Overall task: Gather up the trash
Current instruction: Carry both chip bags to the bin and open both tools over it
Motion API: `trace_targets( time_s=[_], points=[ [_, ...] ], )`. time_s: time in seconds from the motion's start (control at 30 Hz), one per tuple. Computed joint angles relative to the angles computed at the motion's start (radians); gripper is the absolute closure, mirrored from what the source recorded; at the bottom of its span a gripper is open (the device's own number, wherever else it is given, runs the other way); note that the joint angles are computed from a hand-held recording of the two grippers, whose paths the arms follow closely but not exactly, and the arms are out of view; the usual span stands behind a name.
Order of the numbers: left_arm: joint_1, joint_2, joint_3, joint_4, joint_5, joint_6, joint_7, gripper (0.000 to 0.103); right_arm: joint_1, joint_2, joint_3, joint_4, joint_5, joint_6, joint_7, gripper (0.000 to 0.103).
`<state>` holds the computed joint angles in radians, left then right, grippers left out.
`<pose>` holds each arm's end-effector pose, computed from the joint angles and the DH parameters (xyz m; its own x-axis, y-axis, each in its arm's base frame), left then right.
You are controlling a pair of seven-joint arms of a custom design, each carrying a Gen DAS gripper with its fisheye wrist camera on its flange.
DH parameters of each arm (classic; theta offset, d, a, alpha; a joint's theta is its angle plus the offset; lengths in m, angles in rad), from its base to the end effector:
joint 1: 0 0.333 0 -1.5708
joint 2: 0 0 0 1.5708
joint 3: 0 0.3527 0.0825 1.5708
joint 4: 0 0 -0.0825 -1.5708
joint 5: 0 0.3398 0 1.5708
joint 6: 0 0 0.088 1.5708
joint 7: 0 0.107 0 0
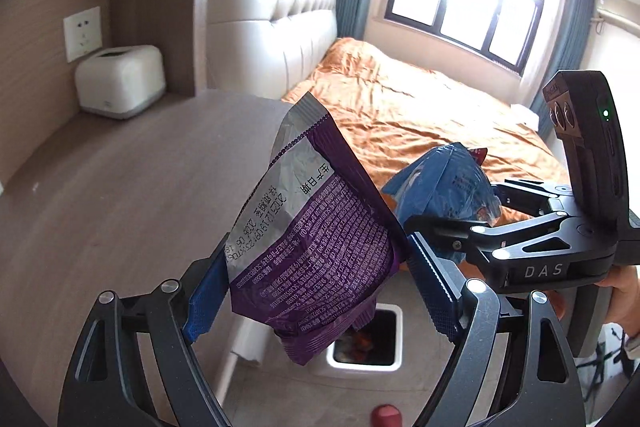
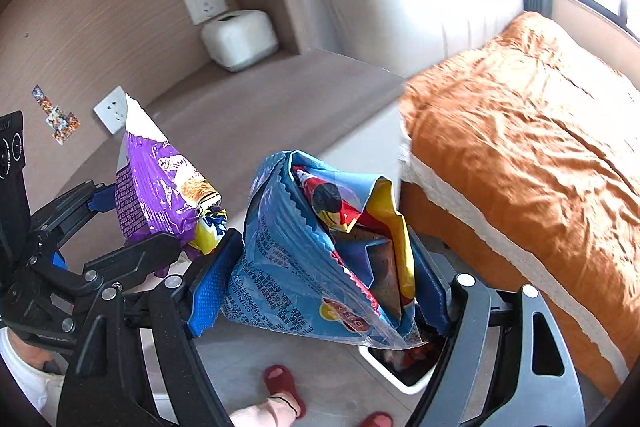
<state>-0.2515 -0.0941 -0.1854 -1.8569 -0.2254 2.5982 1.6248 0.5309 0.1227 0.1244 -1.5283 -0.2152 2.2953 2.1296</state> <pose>0.4861 -0.2286 0.7002 -0.4105 -0.8972 0.1631 -0.6597 0.1687 -0.7323 0.4860 0.3600 0.6962 0.2244 -0.9638 -0.1440 -0.7916 -0.0941 -0.6037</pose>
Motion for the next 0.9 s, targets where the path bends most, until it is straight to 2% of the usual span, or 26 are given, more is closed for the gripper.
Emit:
trace_targets(
  time_s=[0.23,0.43,0.63,0.8,0.9],
  points=[
    [-0.058,0.094,-0.075,-0.002,0.08,0.043,-0.098,0.021,-0.101,-0.178,-0.008,-0.281,0.102,0.073,-0.057,0.024],
    [-0.083,0.184,-0.108,-0.042,0.134,0.099,-0.133,0.021,-0.167,-0.253,-0.007,-0.497,0.206,0.17,-0.148,0.024],
    [-0.064,0.291,-0.167,-0.121,0.052,0.21,-0.084,0.021,-0.198,-0.234,-0.021,-0.666,0.342,0.301,-0.27,0.024],
    [-0.093,0.419,-0.162,-0.151,0.147,0.299,-0.163,0.021,-0.202,-0.154,-0.03,-0.75,0.458,0.408,-0.405,0.024],
    [-0.071,0.491,-0.177,-0.146,0.186,0.321,-0.2,0.021,-0.205,-0.086,-0.031,-0.784,0.546,0.482,-0.494,0.024]
  ],
)
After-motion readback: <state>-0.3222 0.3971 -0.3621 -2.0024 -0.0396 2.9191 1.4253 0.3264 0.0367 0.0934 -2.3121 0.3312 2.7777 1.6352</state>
